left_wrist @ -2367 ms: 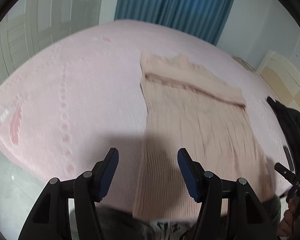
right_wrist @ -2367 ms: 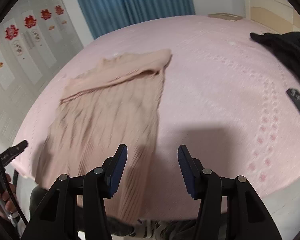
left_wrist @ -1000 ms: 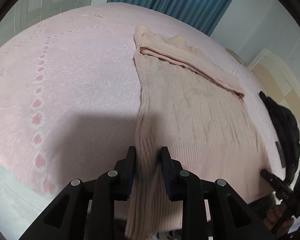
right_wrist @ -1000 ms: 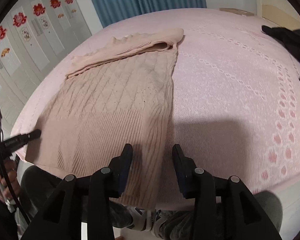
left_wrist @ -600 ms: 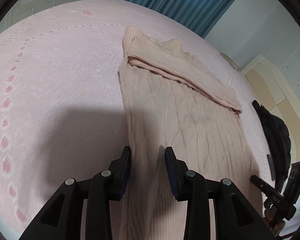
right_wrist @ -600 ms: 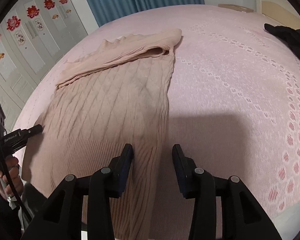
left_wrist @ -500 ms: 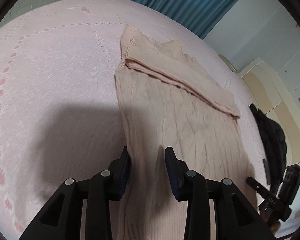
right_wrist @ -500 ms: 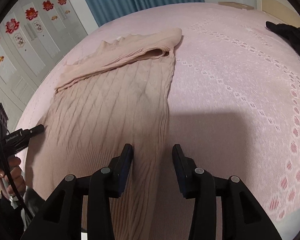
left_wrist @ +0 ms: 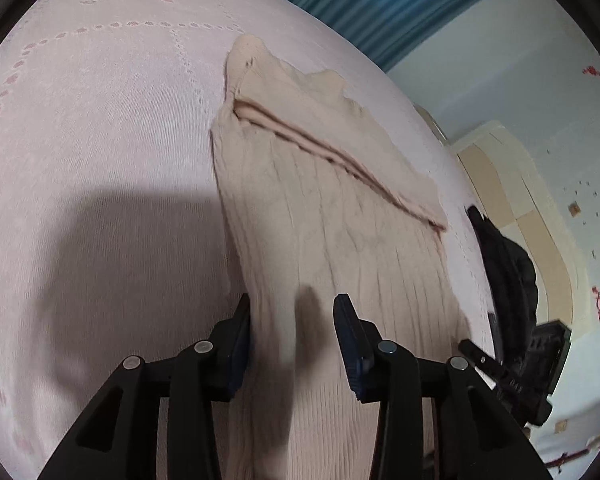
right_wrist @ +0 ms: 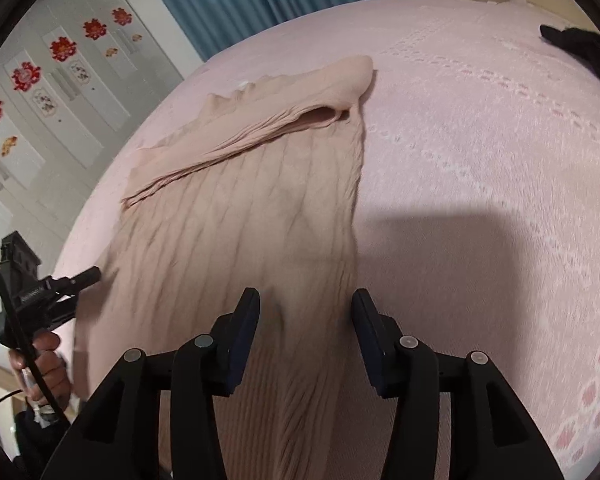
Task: Fold small clothes
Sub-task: 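Grasp the sweater hem with the left tool while the right tool grasps it too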
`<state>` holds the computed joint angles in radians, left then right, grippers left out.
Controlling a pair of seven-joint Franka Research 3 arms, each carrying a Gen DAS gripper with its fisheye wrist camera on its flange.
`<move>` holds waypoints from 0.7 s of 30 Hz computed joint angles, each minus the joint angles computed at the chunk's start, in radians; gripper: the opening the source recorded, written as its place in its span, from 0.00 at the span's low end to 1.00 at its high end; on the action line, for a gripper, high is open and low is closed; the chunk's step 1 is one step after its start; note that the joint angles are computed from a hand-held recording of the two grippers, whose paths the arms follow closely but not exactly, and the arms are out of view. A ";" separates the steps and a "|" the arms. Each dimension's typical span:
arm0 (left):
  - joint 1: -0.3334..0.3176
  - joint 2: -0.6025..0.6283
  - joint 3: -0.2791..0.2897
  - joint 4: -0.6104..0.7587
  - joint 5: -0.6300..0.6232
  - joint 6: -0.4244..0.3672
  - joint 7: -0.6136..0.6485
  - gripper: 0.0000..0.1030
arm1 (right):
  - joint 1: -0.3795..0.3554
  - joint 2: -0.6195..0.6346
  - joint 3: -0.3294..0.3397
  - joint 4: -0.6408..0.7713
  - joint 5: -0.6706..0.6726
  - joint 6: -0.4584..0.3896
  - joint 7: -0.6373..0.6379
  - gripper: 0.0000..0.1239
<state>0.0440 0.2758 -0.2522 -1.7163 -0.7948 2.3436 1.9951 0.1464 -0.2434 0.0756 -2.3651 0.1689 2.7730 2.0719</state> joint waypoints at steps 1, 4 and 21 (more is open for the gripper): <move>0.005 -0.028 -0.003 -0.036 -0.012 0.000 0.019 0.35 | 0.010 -0.019 -0.002 -0.016 0.013 -0.006 -0.009 0.39; 0.013 -0.104 0.006 -0.133 -0.077 -0.022 0.079 0.35 | 0.034 -0.069 -0.004 -0.058 0.049 -0.016 -0.031 0.39; -0.090 -0.304 0.127 -0.378 -0.104 0.026 0.073 0.09 | 0.056 -0.240 0.035 -0.210 0.111 -0.028 0.004 0.23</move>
<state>-0.0464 -0.0284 -0.1249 -2.0939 -0.8991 2.3698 2.0676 0.2025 -0.4833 0.1102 -2.5755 0.2798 2.7449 2.0763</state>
